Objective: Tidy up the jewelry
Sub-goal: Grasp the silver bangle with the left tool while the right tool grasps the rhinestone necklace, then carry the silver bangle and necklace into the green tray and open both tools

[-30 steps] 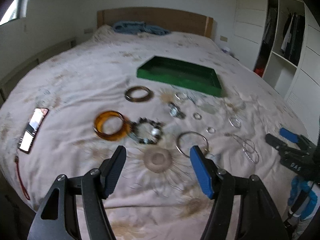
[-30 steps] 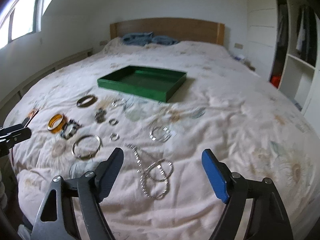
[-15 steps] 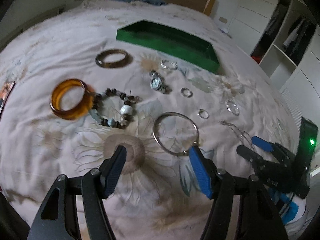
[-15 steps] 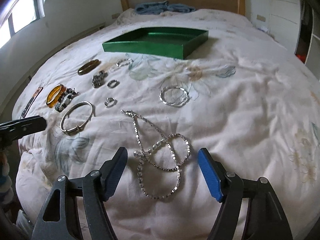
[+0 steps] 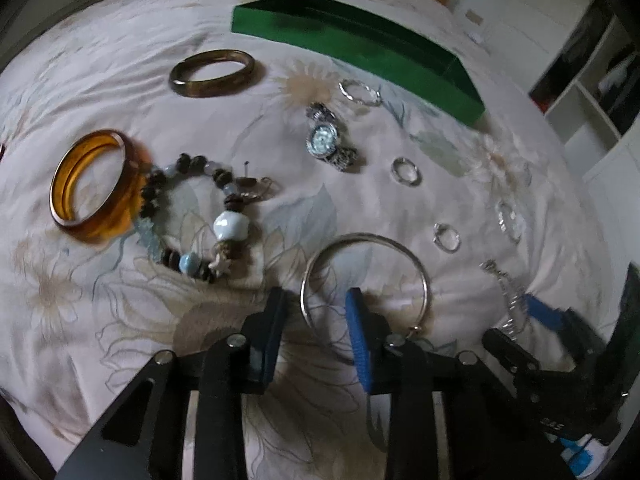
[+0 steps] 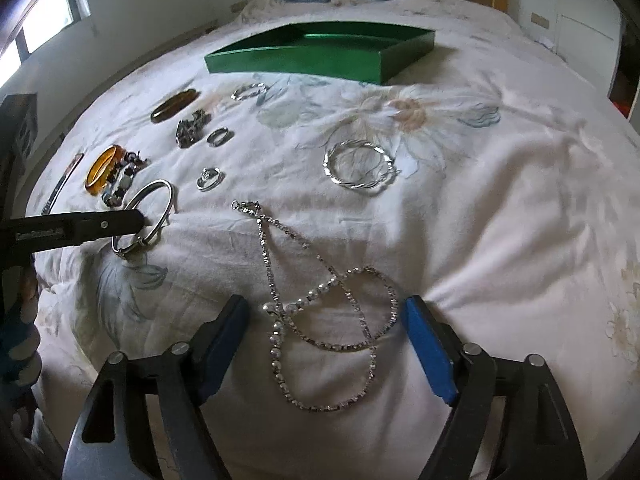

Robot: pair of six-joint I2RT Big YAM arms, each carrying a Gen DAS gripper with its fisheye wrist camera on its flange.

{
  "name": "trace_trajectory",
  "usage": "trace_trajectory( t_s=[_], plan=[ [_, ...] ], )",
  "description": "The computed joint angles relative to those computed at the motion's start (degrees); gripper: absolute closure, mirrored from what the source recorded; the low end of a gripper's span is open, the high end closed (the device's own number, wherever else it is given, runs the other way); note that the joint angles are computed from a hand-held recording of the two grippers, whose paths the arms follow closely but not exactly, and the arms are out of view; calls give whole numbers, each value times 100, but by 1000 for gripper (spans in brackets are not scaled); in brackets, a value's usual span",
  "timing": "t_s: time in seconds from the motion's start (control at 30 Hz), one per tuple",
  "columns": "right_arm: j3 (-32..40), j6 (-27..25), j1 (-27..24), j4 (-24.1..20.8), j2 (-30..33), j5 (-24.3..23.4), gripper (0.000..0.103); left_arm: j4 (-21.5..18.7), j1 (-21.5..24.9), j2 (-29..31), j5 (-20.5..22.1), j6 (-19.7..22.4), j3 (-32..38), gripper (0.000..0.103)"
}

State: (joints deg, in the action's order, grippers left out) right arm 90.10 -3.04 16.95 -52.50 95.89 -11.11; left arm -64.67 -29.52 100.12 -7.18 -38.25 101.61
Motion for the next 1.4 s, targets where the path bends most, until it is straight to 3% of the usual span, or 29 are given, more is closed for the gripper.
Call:
trace_trajectory(
  t_s=[0.13, 0.27, 0.37, 0.47, 0.6, 0.67, 1.1, 1.4],
  plan=[
    [-18, -43, 8, 26, 9, -13, 18, -81, -39, 118, -113, 152, 139, 78],
    [-49, -59, 22, 74, -9, 57, 20, 20, -61, 58, -252, 232, 36, 91],
    [-83, -57, 60, 120, -47, 221, 29, 87, -102, -2, -348, 314, -31, 96],
    [-159, -43, 85, 188, -126, 291, 47, 164, -142, -63, -455, 370, -99, 99],
    [-201, -68, 85, 173, -215, 246, 81, 248, -184, -176, -523, 404, -208, 99],
    [-202, -66, 98, 141, -246, 265, 89, 330, -178, -318, -499, 414, -350, 99],
    [-271, 73, 384, 172, -701, 412, 91, 768, -160, -1036, -523, 480, -887, 99],
    [41, 76, 399, 195, -930, 439, 91, 840, -94, -1275, -628, 695, -726, 99]
  ],
)
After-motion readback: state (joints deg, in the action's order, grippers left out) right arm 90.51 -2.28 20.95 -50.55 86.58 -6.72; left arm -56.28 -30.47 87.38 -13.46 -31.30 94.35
